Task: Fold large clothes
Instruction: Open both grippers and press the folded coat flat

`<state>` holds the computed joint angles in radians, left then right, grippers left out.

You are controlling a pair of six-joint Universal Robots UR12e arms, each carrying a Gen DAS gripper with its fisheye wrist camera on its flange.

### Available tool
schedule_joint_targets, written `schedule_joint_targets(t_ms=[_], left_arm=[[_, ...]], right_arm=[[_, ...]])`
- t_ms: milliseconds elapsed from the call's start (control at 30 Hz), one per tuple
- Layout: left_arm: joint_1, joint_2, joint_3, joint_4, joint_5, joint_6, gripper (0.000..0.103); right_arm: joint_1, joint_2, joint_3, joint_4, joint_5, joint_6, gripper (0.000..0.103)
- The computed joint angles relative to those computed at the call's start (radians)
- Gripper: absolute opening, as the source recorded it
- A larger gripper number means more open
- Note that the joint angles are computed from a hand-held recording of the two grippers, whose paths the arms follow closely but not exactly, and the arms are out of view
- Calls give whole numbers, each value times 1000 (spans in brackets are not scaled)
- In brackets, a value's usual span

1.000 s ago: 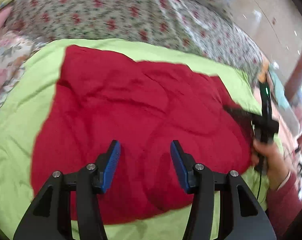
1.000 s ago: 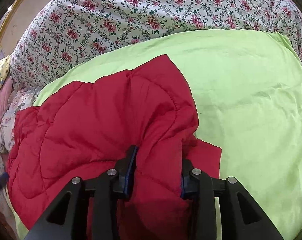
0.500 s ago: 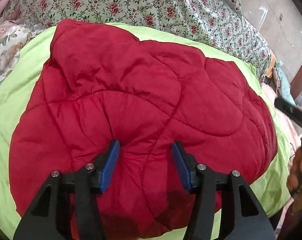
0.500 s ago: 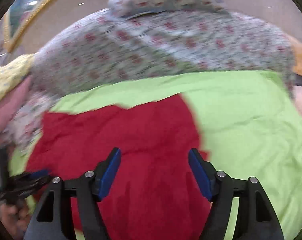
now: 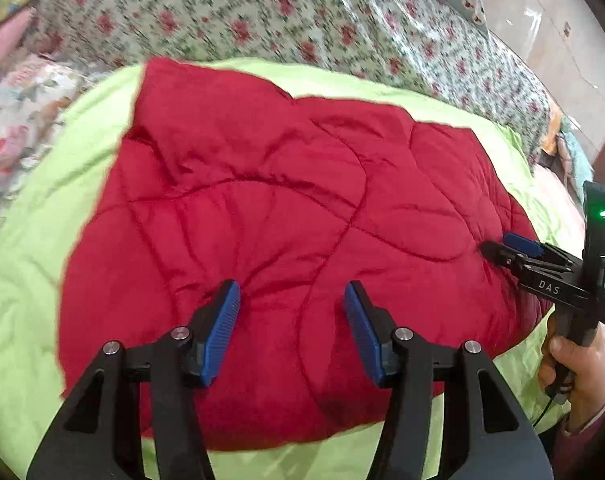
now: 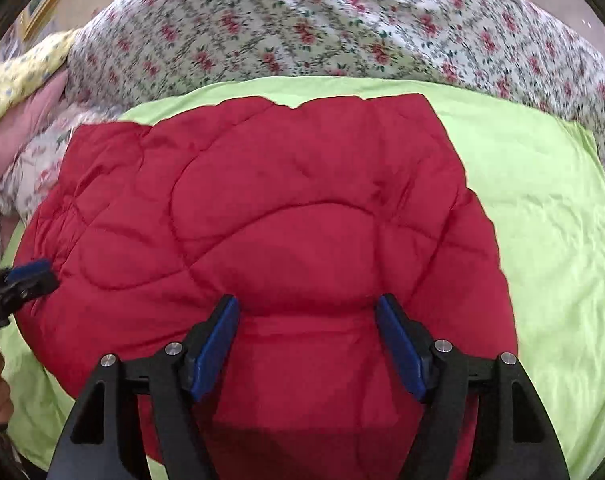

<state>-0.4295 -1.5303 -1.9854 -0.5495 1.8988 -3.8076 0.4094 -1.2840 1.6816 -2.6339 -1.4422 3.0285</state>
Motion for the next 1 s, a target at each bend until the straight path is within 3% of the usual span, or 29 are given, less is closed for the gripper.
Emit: schedule_joint_targets(t_ms=[100,267,500,833,1000], left_arm=[[1,12,1,-31,48,-43,55],[35,-4,4,-88,19,-68,55],[11,-36,43,-170,94,-82,57],[9,-38,43,-173,108,-67,58],[10,-37,47,-184,106,-68,58]], right_arm=[[3,2,2,-12,-13,6,72],[7,2,8,-35,-20,18,72],[10,-8,24,-44,-20,29,72],[18,-17,12,0,-39,59,73],[26,-30,9,-32,-15,47,74]])
